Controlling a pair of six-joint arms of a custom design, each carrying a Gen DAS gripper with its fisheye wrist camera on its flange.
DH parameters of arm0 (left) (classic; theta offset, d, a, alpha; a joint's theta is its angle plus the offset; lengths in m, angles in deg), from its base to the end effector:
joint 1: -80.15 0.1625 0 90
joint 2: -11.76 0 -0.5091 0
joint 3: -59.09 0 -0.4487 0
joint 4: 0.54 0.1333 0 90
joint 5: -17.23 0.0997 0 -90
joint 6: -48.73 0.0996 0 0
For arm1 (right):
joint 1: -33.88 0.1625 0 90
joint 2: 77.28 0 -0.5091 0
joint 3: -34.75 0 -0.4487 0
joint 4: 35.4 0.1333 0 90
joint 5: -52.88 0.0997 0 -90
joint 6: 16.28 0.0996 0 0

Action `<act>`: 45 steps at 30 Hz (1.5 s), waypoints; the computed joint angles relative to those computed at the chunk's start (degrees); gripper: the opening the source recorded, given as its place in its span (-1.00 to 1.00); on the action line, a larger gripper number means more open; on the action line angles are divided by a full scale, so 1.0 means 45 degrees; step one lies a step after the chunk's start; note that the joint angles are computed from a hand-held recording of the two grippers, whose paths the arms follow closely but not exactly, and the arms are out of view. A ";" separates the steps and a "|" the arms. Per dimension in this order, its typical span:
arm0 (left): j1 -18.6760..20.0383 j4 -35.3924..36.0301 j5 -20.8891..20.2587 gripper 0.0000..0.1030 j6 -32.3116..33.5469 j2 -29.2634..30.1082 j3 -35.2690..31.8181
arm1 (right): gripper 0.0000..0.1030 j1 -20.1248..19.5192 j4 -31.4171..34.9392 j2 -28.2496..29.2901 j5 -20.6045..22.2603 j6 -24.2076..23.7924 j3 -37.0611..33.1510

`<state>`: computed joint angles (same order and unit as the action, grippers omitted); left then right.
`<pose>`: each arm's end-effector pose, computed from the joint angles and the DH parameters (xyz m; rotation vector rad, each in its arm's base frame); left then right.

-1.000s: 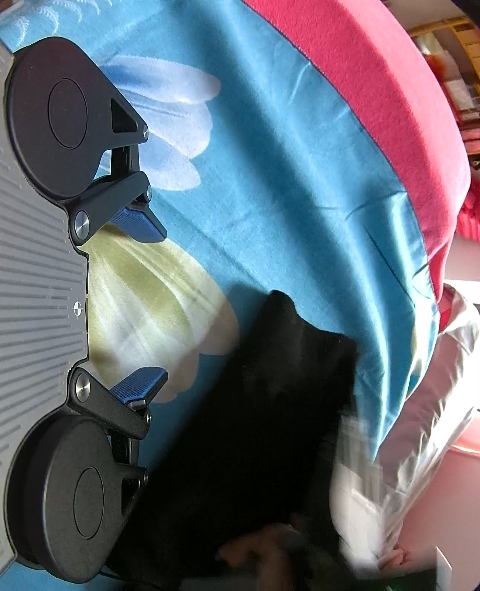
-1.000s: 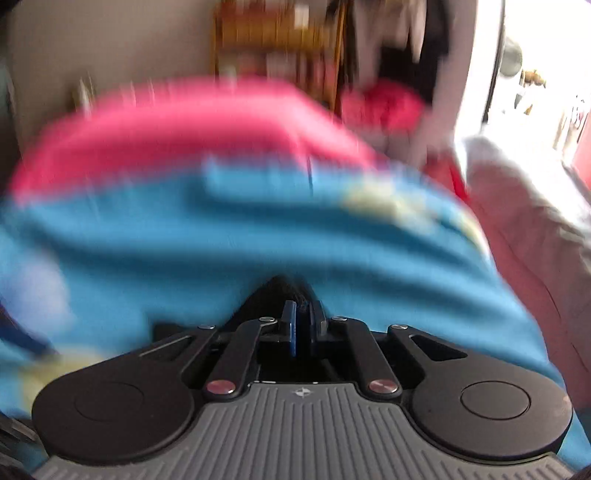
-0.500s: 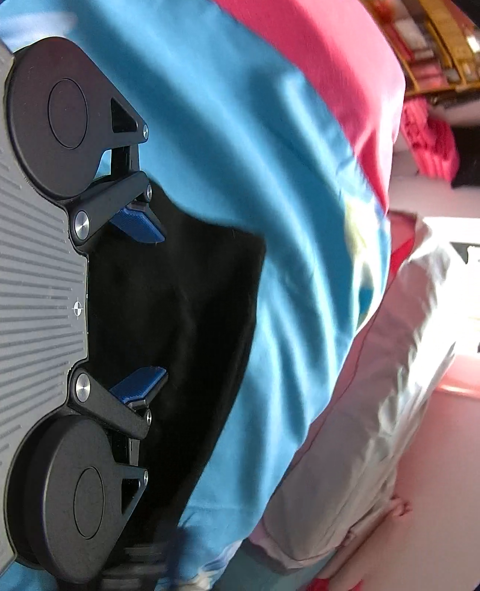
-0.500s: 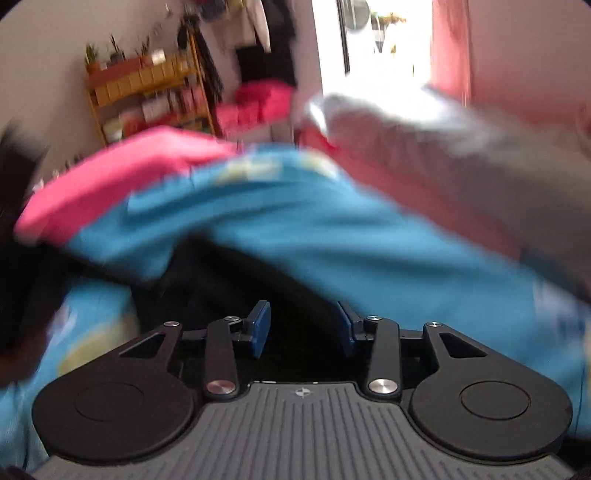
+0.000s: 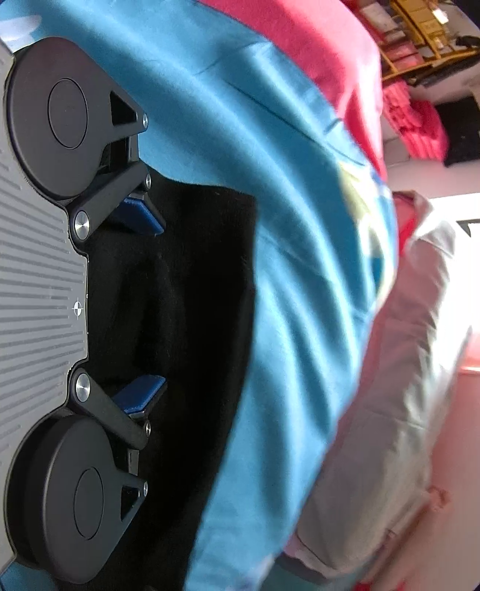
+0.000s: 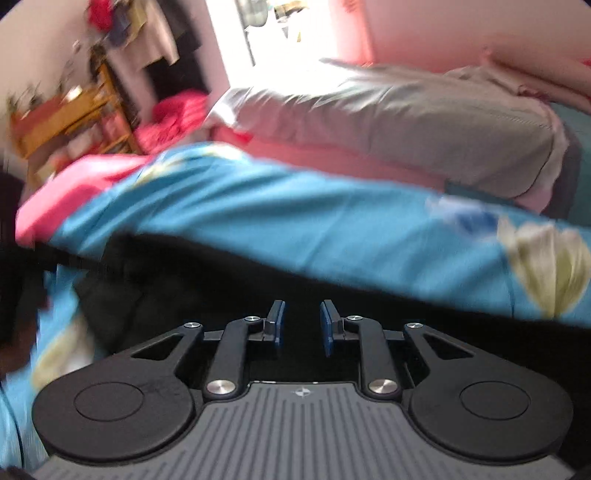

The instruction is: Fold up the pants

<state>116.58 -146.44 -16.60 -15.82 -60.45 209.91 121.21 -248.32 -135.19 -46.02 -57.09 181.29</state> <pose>-0.1249 -0.3607 0.1178 0.0242 2.2147 -0.7806 0.0982 -0.4240 0.1201 0.8195 -2.5686 0.6947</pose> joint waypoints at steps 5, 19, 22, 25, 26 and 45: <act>0.0195 -0.1900 -0.0258 1.00 0.1966 0.1786 -0.0539 | -0.96 -0.0885 -0.0444 0.0119 -0.0309 -0.0633 -0.0088; 0.0330 -0.2282 0.0333 1.00 0.1887 0.3068 -0.0684 | -1.00 -0.2729 -0.2285 -0.1524 -0.0281 -0.0635 0.0473; 0.0248 -0.2374 0.0415 1.00 0.1846 0.3097 -0.0599 | -0.59 -0.2619 -0.4028 -0.1735 -0.0123 -0.0014 0.0834; 0.0250 -0.2247 0.0411 1.00 0.1775 0.3091 -0.0637 | -0.48 -0.3272 -0.4181 -0.2845 0.0393 0.0237 0.1551; 0.0250 -0.2224 0.0406 1.00 0.1765 0.3087 -0.0646 | -0.45 -0.3489 -0.4528 -0.3088 0.0216 0.0181 0.1745; -0.0064 -0.1221 0.0806 1.00 0.0520 0.3346 -0.0750 | -0.85 -0.6240 -0.4764 -0.4564 -0.0469 -0.0757 -0.0083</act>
<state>116.30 -151.94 -12.97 -13.48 -45.40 206.53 93.13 -269.77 -155.73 -48.13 -60.50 180.92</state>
